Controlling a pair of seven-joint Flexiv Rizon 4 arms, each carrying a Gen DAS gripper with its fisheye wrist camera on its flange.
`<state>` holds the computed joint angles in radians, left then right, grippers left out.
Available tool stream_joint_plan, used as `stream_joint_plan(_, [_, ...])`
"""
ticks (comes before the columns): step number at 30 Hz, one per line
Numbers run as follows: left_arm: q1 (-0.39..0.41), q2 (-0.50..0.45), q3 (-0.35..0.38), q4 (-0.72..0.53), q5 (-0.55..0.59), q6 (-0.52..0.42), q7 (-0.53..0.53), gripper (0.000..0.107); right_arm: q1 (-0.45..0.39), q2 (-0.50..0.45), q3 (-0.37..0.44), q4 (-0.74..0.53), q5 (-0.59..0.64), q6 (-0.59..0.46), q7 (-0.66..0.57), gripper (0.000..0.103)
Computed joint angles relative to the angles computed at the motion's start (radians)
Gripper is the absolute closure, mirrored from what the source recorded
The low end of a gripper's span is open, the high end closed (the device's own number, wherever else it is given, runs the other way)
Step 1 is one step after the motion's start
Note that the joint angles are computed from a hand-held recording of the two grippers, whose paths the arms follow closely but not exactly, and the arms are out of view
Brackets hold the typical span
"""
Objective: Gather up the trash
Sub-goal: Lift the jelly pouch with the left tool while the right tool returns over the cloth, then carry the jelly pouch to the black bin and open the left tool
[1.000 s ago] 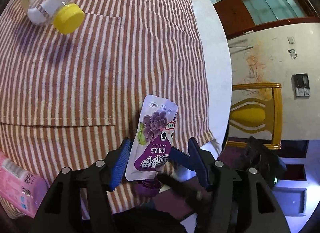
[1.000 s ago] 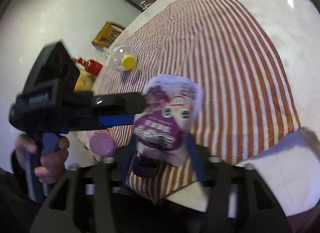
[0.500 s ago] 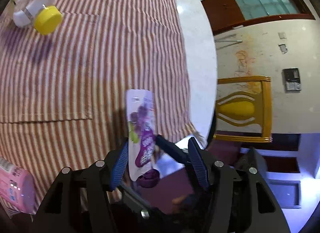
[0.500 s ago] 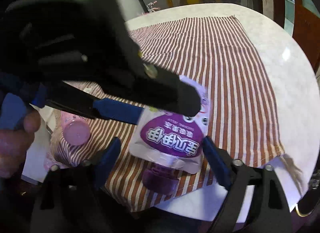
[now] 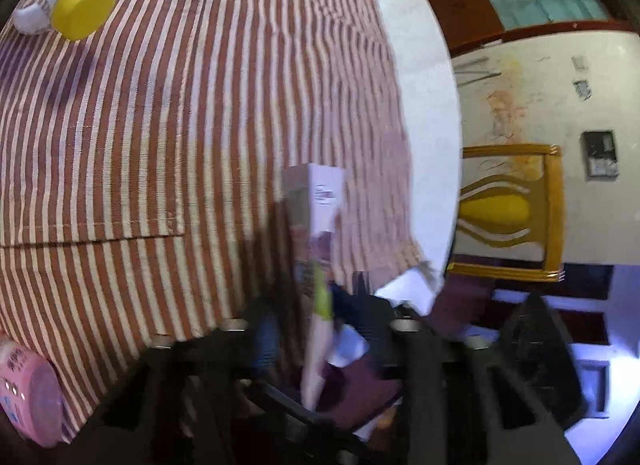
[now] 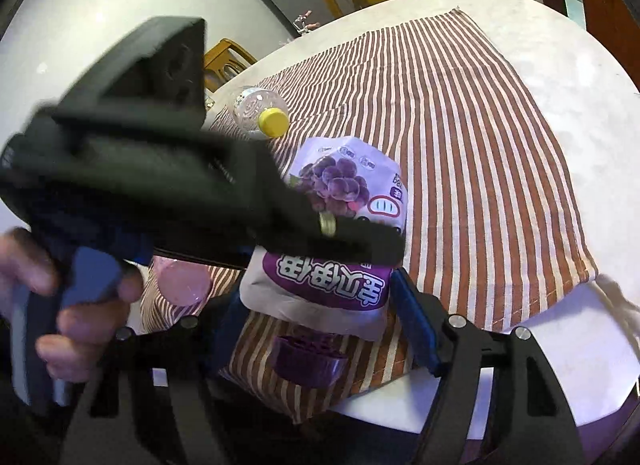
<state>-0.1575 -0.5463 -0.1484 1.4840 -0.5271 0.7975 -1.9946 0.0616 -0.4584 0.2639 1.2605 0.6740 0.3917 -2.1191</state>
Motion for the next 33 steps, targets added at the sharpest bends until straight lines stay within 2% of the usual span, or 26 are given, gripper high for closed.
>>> stream_joint_plan(3, [0.002, -0.002, -0.002, 0.006, 0.004, 0.006, 0.021, 0.094, -0.008, -0.007, -0.003, -0.017, -0.004, -0.025, -0.002, 0.025])
stream_joint_plan(6, [-0.003, 0.0, 0.002, 0.001, 0.021, 0.015, 0.037, 0.095, -0.033, 0.01, -0.007, 0.0, 0.003, -0.048, -0.013, 0.023])
stream_joint_plan(10, [0.006, 0.004, -0.023, 0.012, -0.013, 0.059, 0.1, 0.095, -0.066, 0.029, -0.018, 0.008, 0.028, -0.072, -0.025, 0.022])
stream_joint_plan(12, [0.004, 0.008, -0.031, 0.011, -0.022, 0.096, 0.137, 0.095, -0.08, 0.021, -0.024, -0.011, 0.046, -0.088, -0.023, 0.022])
stream_joint_plan(15, [-0.003, 0.017, -0.015, 0.011, -0.007, 0.125, 0.139, 0.097, -0.102, 0.011, -0.032, -0.036, 0.071, -0.108, -0.012, 0.022])
stream_joint_plan(21, [0.013, 0.043, -0.028, 0.05, -0.053, 0.191, 0.168, 0.097, -0.159, -0.01, -0.035, -0.094, 0.131, -0.159, 0.006, 0.022])
stream_joint_plan(27, [-0.003, 0.028, -0.01, 0.011, -0.007, 0.177, 0.162, 0.097, -0.193, -0.035, -0.06, -0.103, 0.155, -0.079, 0.067, 0.021])
stream_joint_plan(29, [-0.003, 0.025, -0.013, 0.007, -0.004, 0.174, 0.161, 0.097, -0.23, -0.007, -0.045, -0.048, 0.172, -0.08, 0.05, 0.021])
stream_joint_plan(33, [-0.003, 0.023, -0.025, -0.008, -0.009, 0.176, 0.178, 0.097, -0.24, 0.0, -0.058, -0.053, 0.183, -0.047, 0.079, 0.021])
